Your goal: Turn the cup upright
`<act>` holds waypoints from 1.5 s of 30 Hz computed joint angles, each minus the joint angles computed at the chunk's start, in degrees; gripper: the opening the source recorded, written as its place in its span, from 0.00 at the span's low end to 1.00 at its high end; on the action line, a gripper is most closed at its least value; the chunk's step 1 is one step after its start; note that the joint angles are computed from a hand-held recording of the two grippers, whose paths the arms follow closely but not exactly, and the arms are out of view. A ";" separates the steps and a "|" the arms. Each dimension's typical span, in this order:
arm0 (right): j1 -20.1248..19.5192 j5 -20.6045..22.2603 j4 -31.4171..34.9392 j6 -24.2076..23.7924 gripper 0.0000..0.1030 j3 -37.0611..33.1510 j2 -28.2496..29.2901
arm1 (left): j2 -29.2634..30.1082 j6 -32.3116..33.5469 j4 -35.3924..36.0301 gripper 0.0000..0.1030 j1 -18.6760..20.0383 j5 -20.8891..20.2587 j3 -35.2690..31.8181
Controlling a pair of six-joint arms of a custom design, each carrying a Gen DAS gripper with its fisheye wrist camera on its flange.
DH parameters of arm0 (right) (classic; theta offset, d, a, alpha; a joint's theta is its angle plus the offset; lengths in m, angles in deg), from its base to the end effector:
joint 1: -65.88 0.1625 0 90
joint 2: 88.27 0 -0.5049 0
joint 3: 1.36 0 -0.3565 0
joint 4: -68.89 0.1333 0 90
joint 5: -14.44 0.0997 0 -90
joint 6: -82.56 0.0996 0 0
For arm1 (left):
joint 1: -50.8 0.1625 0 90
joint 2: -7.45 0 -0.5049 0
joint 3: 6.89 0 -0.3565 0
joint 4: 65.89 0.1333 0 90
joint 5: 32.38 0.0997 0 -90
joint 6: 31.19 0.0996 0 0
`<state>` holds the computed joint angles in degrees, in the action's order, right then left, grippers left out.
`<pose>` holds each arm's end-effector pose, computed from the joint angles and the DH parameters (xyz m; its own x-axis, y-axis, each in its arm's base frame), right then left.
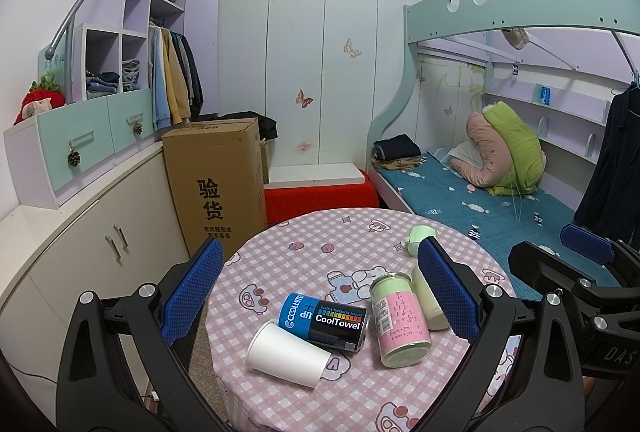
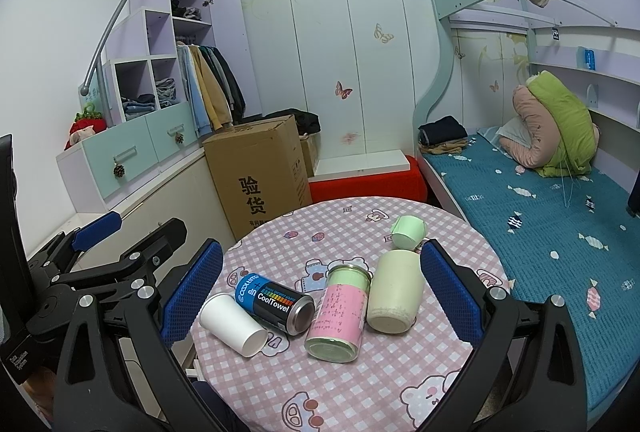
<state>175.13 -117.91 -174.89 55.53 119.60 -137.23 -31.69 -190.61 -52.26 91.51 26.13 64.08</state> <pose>0.2368 -0.4774 0.2924 -0.7959 0.2823 0.5356 -0.4590 0.2956 -0.8378 -0.3969 -0.5860 0.1627 -0.5908 0.5448 -0.5951 0.7989 0.2920 -0.5258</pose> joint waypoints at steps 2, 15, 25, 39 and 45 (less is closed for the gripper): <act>-0.37 0.35 -0.51 -0.02 0.93 0.12 0.39 | 0.06 -0.05 0.23 0.95 -0.01 -0.03 -0.13; -1.25 1.14 -0.07 0.29 0.93 0.15 0.17 | 0.52 0.47 -0.95 0.95 0.55 0.19 0.51; -2.47 2.14 0.18 0.93 0.93 0.28 0.32 | 0.89 0.27 -0.35 0.95 0.83 0.21 0.22; -4.61 2.83 3.09 3.66 0.93 1.19 -1.37 | 5.22 -1.82 6.14 0.95 1.39 -0.34 -5.60; -7.34 2.91 4.56 6.18 0.93 2.55 -2.85 | 11.03 -6.57 15.82 0.95 1.69 0.19 -13.40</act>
